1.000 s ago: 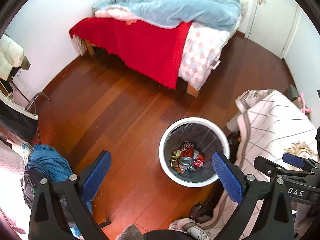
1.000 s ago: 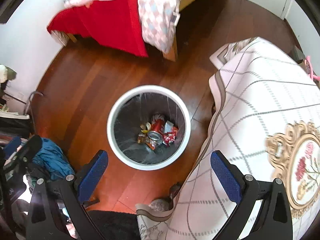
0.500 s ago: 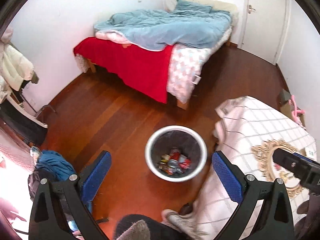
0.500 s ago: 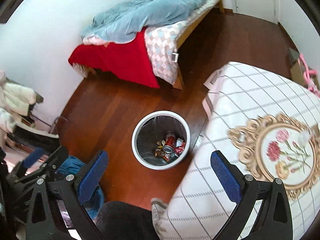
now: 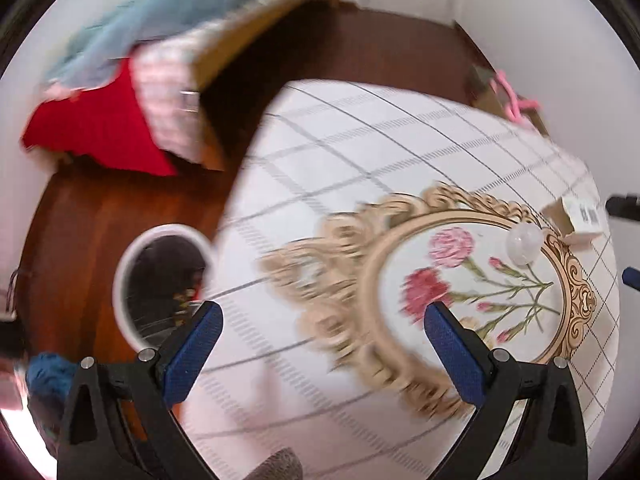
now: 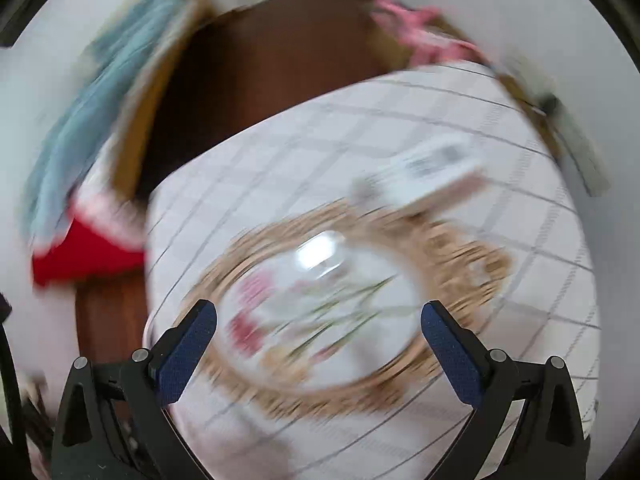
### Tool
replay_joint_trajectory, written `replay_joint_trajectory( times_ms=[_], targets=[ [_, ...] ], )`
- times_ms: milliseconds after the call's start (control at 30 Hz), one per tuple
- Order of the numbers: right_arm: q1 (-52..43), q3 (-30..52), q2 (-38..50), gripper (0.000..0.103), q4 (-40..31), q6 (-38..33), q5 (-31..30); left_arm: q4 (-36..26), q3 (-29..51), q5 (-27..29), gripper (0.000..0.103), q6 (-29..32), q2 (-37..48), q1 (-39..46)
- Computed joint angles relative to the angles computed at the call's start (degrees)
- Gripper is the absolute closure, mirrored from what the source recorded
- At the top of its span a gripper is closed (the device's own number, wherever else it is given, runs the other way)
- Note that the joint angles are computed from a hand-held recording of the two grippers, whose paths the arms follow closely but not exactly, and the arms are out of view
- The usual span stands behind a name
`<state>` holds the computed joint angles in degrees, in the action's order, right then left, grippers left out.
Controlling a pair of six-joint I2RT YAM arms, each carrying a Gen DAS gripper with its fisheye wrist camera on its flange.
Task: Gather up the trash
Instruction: 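Move both tools back over the table toward the white carton and plastic cup, then grasp the white carton with the right tool while the left tool grasps the clear cup, then carry the clear cup and white carton over the bin and release both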
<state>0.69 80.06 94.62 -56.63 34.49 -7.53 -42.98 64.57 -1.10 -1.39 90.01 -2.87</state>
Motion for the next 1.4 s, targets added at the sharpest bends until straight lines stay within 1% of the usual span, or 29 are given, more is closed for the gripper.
replay_joint_trajectory(
  times_ms=[100, 167, 267, 367, 467, 500, 533, 567, 600, 667, 733, 833, 867, 900, 967, 1033, 1067, 1100, 1167, 1233, 1267, 1333, 1367, 1400],
  targets=[
    [-6.72, 2.52, 5.87, 0.0, 1.45, 0.8, -2.74, -0.41, 5.68, 0.1, 0.0, -0.54, 8.23, -3.34],
    [-8.9, 4.98, 10.36, 0.0, 2.49, 1.85, -4.2, -1.03, 9.63, -0.65, 0.0, -0.55, 12.87, -4.26],
    [-10.4, 9.79, 17.01, 0.001, 3.18, 2.83, -4.17, -1.36, 13.25, -2.04, 0.0, -0.35, 16.93, -5.07],
    [-10.98, 14.23, 22.26, 0.002, 2.73, 3.82, -3.52, -1.6, 14.9, -2.4, 0.0, -0.83, 18.68, -5.71],
    [-10.92, 17.25, 26.33, 0.01, 1.31, 3.85, -3.58, -2.25, 15.13, -1.82, 0.0, -0.94, 18.39, -6.01],
    [-10.35, 17.38, 26.05, 0.021, 1.51, 3.14, -2.2, -2.35, 15.12, -1.48, 0.0, -0.98, 18.14, -6.37],
    [-9.86, 17.53, 26.07, 0.03, 1.64, 0.78, -2.4, -2.07, 15.36, -1.07, 0.0, -0.95, 18.37, -6.81],
    [-9.24, 17.96, 26.17, 0.034, 0.9, -1.99, -1.77, -1.62, 14.96, -0.56, 0.0, -0.76, 17.87, -7.19],
    [-8.94, 17.93, 25.95, 0.035, 0.55, -4.24, -1.37, -1.29, 14.52, -0.01, 0.0, -0.4, 17.1, -7.65],
    [-8.5, 18.21, 25.6, 0.038, -1.37, -11.18, -0.02, -1.02, 13.76, 1.43, 0.0, 0.38, 15.63, -9.03],
    [-7.85, 18.76, 25.1, 0.039, -4.94, -19.05, 1.41, -0.48, 12.92, 3.8, 0.0, 1.3, 14.33, -10.65],
    [-7.43, 17.49, 23.68, 0.039, -9.49, -29.46, 5.03, -0.36, 13.72, 5.38, 0.0, 1.86, 15.29, -13.68],
    [-7.67, 17.1, 23.44, 0.039, -10.5, -31.1, 5.72, -0.62, 14.44, 5.7, 0.0, 1.77, 16.22, -14.46],
    [-8.1, 16.24, 22.94, 0.039, -11.15, -32.63, 5.13, -0.82, 15.31, 6.11, 0.001, 1.44, 17.32, -15.3],
    [-9.1, 14.82, 22.06, 0.036, -11.77, -32.86, 5.66, -0.73, 16.76, 6.51, 0.001, 0.96, 19.36, -17.03],
    [-9.52, 12.27, 20.26, 0.032, -9.92, -31.7, 7.0, -0.16, 17.67, 6.18, 0.001, 1.09, 20.51, -18.66],
    [-10.03, 10.77, 19.18, 0.029, -8.69, -31.07, 6.59, 0.48, 17.75, 5.69, 0.001, 1.18, 20.71, -19.32],
    [-10.71, 8.87, 17.88, 0.029, -7.07, -30.0, 5.13, 1.11, 17.76, 5.71, 0.002, 1.35, 20.83, -19.84],
    [-11.12, 7.25, 16.92, 0.029, -5.58, -28.12, 3.6, 1.74, 18.23, 5.35, 0.018, 1.47, 21.55, -20.33],
    [-11.74, 4.32, 15.22, 0.029, -3.5, -26.71, 2.7, 0.99, 19.58, 4.84, 0.058, 1.67, 22.8, -20.5],
    [-12.02, 2.96, 14.48, 0.029, -2.25, -26.1, 2.08, 0.88, 19.78, 4.97, 0.067, 1.79, 23.18, -20.52],
    [-12.27, 0.52, 13.14, 0.029, -0.19, -25.29, 1.35, 2.28, 18.36, 4.23, 0.066, 1.48, 22.43, -20.31],
    [-12.01, -0.75, 12.57, 0.032, 0.88, -24.75, 1.16, 2.77, 17.79, 3.78, 0.066, 1.41, 22.08, -20.35],
    [-11.85, -2.52, 11.82, 0.042, 2.14, -24.53, 0.79, 3.1, 17.3, 3.5, 0.066, 1.44, 21.75, -20.35]
  ],
)
